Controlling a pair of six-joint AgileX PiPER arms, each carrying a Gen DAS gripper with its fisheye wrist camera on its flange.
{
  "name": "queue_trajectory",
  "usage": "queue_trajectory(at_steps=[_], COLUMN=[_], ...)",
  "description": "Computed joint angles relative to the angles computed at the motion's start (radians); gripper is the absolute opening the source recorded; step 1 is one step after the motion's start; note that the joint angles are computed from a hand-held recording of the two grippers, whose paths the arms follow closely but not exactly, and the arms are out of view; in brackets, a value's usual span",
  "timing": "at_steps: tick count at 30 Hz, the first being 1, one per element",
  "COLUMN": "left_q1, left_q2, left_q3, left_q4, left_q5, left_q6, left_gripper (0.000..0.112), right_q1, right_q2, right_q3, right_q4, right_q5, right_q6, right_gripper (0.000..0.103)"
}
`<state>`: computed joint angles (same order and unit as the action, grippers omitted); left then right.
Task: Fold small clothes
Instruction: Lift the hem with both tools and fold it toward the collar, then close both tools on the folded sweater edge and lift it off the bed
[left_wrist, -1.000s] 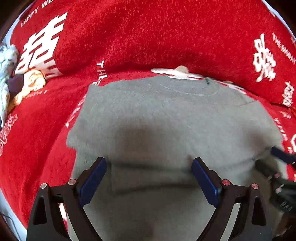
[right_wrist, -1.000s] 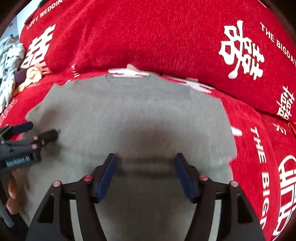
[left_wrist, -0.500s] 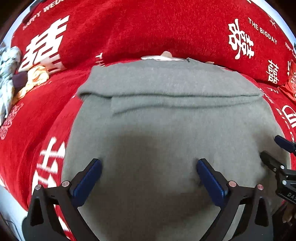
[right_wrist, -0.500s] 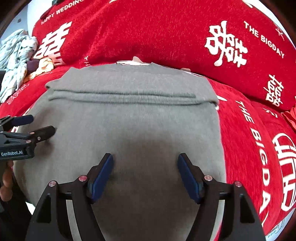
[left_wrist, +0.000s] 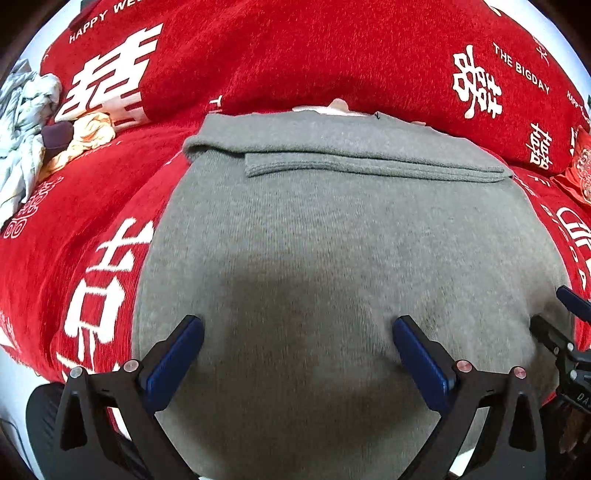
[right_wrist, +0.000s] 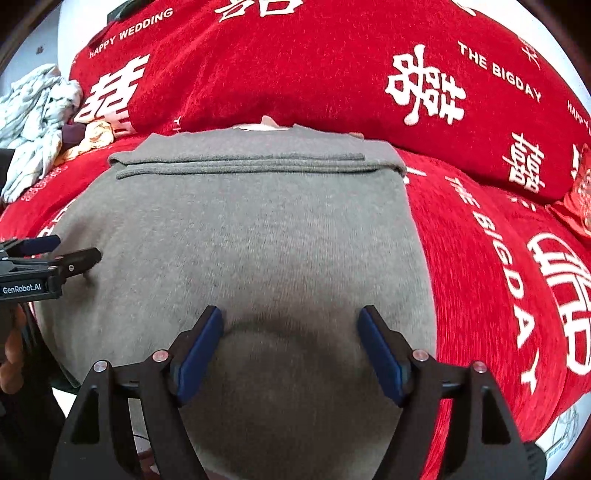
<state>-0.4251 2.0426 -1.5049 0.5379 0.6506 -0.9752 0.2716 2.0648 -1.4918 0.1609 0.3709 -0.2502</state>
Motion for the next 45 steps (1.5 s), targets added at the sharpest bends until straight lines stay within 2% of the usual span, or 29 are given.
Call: queue_trajectory(at_steps=[3, 7, 10, 11, 13, 15, 19, 22, 24, 30, 32, 34, 37, 40, 43, 45], left_q1=[-0.006, -0.007, -0.001, -0.001, 0.004, 0.018, 0.066, 0.12, 0.142, 0.109, 0.107, 0.111, 0.104, 0.08, 0.08, 0.093], left_q2=[-0.018, -0.04, -0.059, -0.058, -0.087, -0.12, -0.193, -0.2, -0.204, -0.191, -0.192, -0.191, -0.198, -0.215, -0.213, -0.195], left_q3=[0.029, 0.063, 0.085, 0.08, 0.126, 0.186, 0.339, 0.394, 0.419, 0.408, 0.413, 0.415, 0.42, 0.432, 0.43, 0.413], left_q4=[0.002, -0.011, -0.06, -0.082, -0.098, -0.116, -0.17, -0.334, -0.413, -0.376, -0.382, -0.419, -0.432, -0.409, -0.486, -0.558], left_q5=[-0.003, -0.015, -0.021, 0.006, -0.005, -0.026, -0.132, -0.202, -0.246, -0.241, -0.248, -0.256, -0.26, -0.257, -0.264, -0.244], left_q6=[-0.014, -0.027, 0.019, 0.047, 0.042, 0.016, -0.011, 0.113, 0.178, 0.176, 0.18, 0.213, 0.239, 0.244, 0.344, 0.411], left_gripper=[0.103, 0.103, 0.102, 0.102, 0.102, 0.102, 0.102, 0.102, 0.102, 0.102, 0.102, 0.102, 0.101, 0.091, 0.091, 0.097], right_q1=[0.024, 0.02, 0.02, 0.018, 0.008, -0.018, -0.116, -0.153, -0.161, -0.155, -0.164, -0.195, -0.215, -0.214, -0.22, -0.227], right_q2=[-0.032, -0.068, -0.087, -0.092, -0.103, -0.118, -0.142, -0.121, -0.122, -0.128, -0.126, -0.12, -0.112, -0.123, -0.121, -0.114], right_q3=[0.076, 0.152, 0.182, 0.186, 0.187, 0.19, 0.224, 0.204, 0.221, 0.25, 0.25, 0.246, 0.242, 0.259, 0.261, 0.252], right_q4=[-0.12, -0.089, -0.093, -0.09, -0.066, -0.012, 0.18, 0.234, 0.282, 0.404, 0.428, 0.523, 0.581, 0.611, 0.647, 0.663], right_q5=[-0.055, -0.097, -0.097, -0.089, -0.05, -0.012, 0.01, 0.065, 0.05, 0.049, 0.07, 0.118, 0.138, 0.132, 0.145, 0.165], right_q6=[0.08, 0.06, 0.06, 0.051, 0.01, -0.019, -0.124, -0.163, -0.214, -0.389, -0.417, -0.495, -0.529, -0.561, -0.593, -0.609], right_gripper=[0.081, 0.081, 0.081, 0.081, 0.081, 0.082, 0.082, 0.082, 0.082, 0.081, 0.081, 0.081, 0.074, 0.061, 0.06, 0.06])
